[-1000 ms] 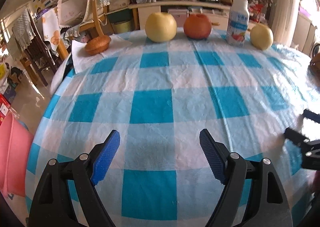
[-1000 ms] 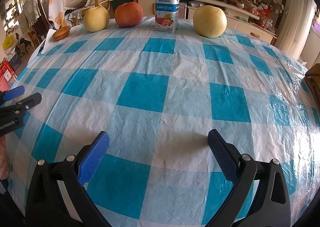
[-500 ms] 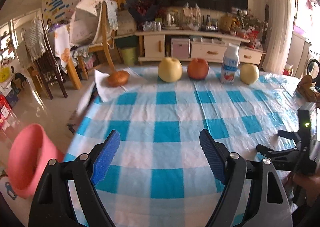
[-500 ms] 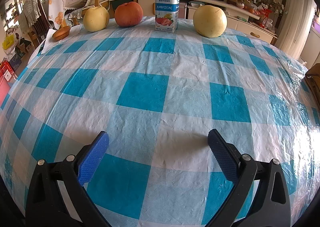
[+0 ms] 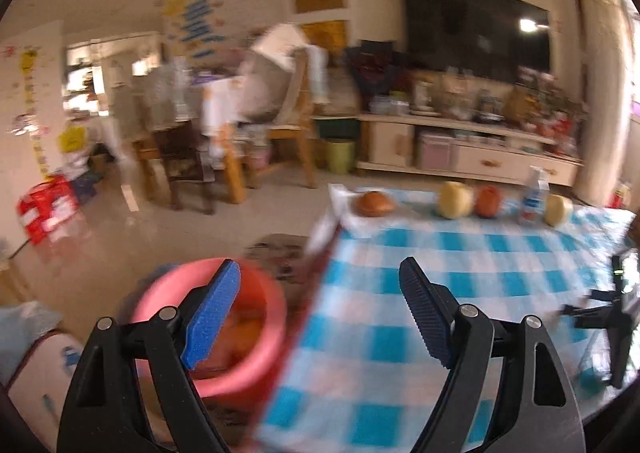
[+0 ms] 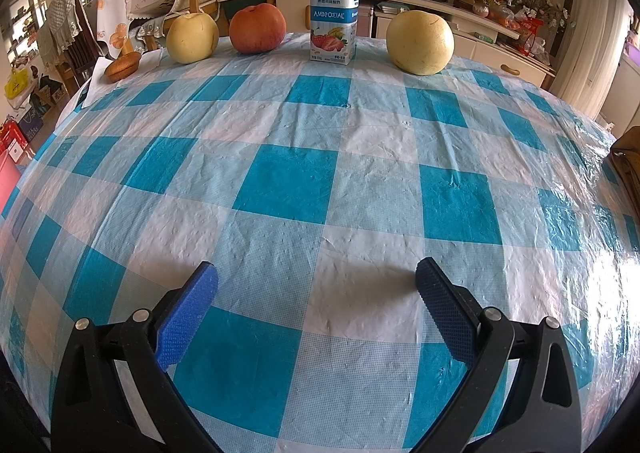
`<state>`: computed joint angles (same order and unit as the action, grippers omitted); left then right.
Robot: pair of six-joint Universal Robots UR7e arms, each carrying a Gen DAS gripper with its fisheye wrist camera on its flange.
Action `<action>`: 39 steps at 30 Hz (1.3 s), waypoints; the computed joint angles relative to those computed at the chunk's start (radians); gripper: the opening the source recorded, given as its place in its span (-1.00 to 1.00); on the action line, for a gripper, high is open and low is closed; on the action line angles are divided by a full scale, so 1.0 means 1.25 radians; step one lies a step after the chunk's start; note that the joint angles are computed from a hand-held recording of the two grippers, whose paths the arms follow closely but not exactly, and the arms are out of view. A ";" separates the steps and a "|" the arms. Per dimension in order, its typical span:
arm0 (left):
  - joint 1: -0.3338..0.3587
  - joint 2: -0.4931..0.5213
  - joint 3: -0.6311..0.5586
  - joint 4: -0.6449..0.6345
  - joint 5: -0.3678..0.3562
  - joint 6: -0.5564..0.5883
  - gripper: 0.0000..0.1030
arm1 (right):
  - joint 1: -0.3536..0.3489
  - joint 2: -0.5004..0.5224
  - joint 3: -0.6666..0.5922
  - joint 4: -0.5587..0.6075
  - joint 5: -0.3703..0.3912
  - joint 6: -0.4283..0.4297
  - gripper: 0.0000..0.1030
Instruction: Collect trash
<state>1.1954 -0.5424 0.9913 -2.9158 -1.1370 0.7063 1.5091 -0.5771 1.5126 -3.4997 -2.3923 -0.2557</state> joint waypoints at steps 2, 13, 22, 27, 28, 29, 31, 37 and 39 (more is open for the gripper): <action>0.020 -0.012 -0.025 0.008 0.025 -0.021 0.58 | 0.000 0.000 0.000 0.000 0.000 0.000 0.93; 0.094 -0.020 -0.139 0.010 0.088 -0.035 0.58 | 0.001 0.000 0.000 0.001 -0.001 0.001 0.93; 0.096 -0.026 -0.129 0.020 0.071 -0.019 0.58 | 0.001 0.000 0.000 0.001 -0.001 0.001 0.93; 0.077 -0.055 -0.070 -0.008 0.068 -0.011 0.58 | 0.001 0.000 0.000 0.001 -0.001 0.001 0.93; 0.072 -0.063 -0.055 -0.016 0.064 -0.009 0.58 | 0.000 0.000 0.000 0.001 -0.001 0.000 0.93; 0.066 -0.071 -0.042 -0.024 0.060 -0.007 0.58 | 0.001 0.000 0.000 0.001 -0.001 0.001 0.93; 0.056 -0.090 -0.013 -0.038 0.048 -0.008 0.58 | 0.001 0.000 0.000 0.001 -0.001 0.001 0.93; 0.028 -0.129 0.052 -0.060 0.015 -0.012 0.58 | 0.000 0.000 0.000 0.001 -0.001 0.000 0.93; 0.017 -0.137 0.072 -0.065 0.003 -0.018 0.58 | 0.000 0.000 0.000 0.001 -0.001 0.000 0.93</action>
